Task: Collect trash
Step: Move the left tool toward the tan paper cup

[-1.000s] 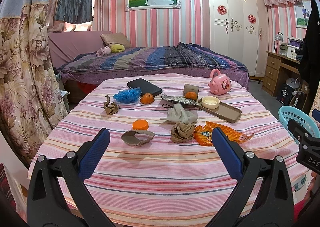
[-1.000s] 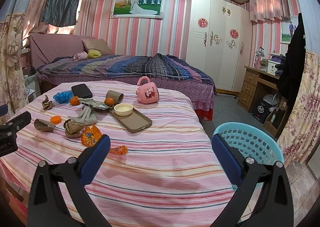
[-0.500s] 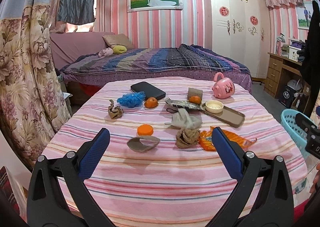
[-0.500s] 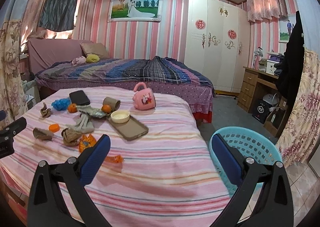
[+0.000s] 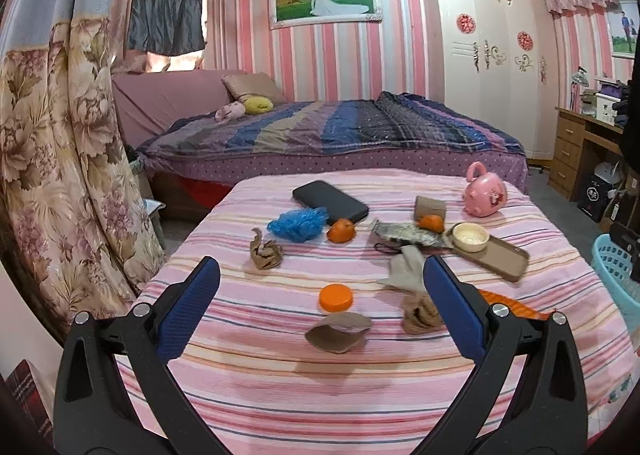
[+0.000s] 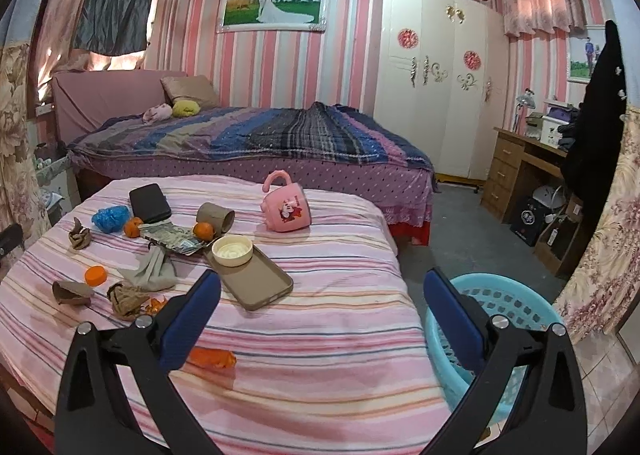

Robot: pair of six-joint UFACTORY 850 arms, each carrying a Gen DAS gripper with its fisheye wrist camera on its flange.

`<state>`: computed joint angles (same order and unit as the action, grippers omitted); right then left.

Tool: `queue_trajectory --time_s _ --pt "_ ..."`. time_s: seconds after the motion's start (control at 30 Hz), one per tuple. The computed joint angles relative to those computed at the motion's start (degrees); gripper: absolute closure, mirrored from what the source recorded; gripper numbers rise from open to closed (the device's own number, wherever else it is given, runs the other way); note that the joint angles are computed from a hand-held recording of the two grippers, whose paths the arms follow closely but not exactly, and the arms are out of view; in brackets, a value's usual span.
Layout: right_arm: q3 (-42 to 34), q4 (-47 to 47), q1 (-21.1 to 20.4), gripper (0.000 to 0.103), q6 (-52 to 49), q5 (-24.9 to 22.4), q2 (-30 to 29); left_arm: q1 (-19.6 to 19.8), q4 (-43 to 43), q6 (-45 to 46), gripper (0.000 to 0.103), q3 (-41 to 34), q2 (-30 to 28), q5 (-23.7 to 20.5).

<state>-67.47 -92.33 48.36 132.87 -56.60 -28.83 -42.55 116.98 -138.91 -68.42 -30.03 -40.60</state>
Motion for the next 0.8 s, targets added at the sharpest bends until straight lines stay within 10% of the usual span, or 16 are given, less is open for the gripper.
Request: queue_trajectory --time_s 0.8 --pt "0.1 1.0 -6.0 0.004 2.2 10.2 -2.7 4.1 -9.9 12.5 0.005 -9.4 -11.0 10.7"
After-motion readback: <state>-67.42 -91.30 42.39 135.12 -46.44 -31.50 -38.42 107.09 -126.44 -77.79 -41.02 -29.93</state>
